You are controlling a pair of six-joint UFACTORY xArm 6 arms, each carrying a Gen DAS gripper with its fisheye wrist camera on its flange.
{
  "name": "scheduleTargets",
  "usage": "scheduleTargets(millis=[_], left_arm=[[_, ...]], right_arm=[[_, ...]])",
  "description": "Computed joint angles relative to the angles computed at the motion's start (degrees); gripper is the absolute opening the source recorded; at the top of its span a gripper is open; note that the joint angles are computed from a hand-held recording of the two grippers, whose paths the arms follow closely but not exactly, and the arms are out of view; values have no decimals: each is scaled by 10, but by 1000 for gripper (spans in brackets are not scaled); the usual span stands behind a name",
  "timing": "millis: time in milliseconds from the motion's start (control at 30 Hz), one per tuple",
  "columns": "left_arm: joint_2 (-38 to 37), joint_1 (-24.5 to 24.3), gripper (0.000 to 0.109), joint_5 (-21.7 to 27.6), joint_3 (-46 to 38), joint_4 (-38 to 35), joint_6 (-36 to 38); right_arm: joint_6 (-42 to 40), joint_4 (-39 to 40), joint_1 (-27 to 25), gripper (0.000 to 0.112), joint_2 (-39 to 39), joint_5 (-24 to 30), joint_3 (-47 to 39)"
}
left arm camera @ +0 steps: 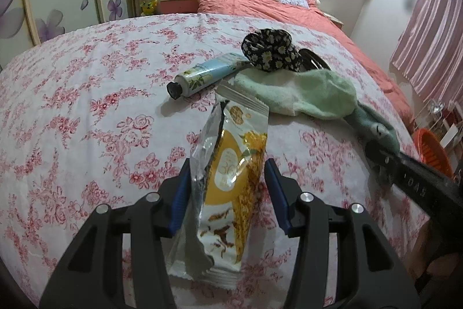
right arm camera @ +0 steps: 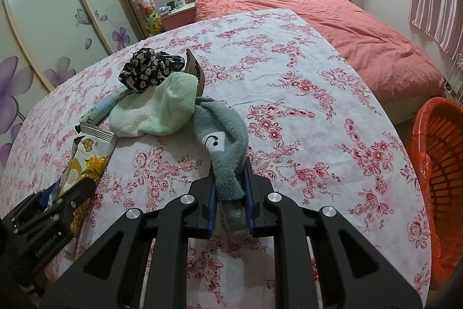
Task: Collect trash
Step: 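Lift the wrapper and sock above the bed with both grippers, then carry wrapper and sock over the orange basket and release both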
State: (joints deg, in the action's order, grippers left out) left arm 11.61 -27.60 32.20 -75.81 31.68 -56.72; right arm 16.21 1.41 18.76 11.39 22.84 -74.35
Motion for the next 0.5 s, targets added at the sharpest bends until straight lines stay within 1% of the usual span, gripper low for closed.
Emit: scheduleTargets(millis=[33, 100, 133, 200, 267, 367, 500], left_arm=[[1, -1, 43, 3, -1, 3, 0], [1, -3, 40, 3, -1, 4, 1], [0, -3, 37, 0, 1, 3, 3], [-5, -2, 32, -13, 9, -9, 13], [-12, -1, 32, -26, 19, -22, 16], [-26, -2, 32, -36, 33, -12, 2], [-44, -10, 32, -38, 36, 4, -16]], right_arm=[[-1, 3, 0, 15, -1, -2, 2], [-1, 8, -2, 13, -5, -8, 8], [-5, 16, -3, 12, -11, -15, 16], [-9, 24, -5, 11, -28, -30, 38], [-16, 35, -9, 11, -44, -39, 55], [-18, 39, -17, 11, -67, -48, 75], [-20, 48, -28, 11, -99, -63, 98]])
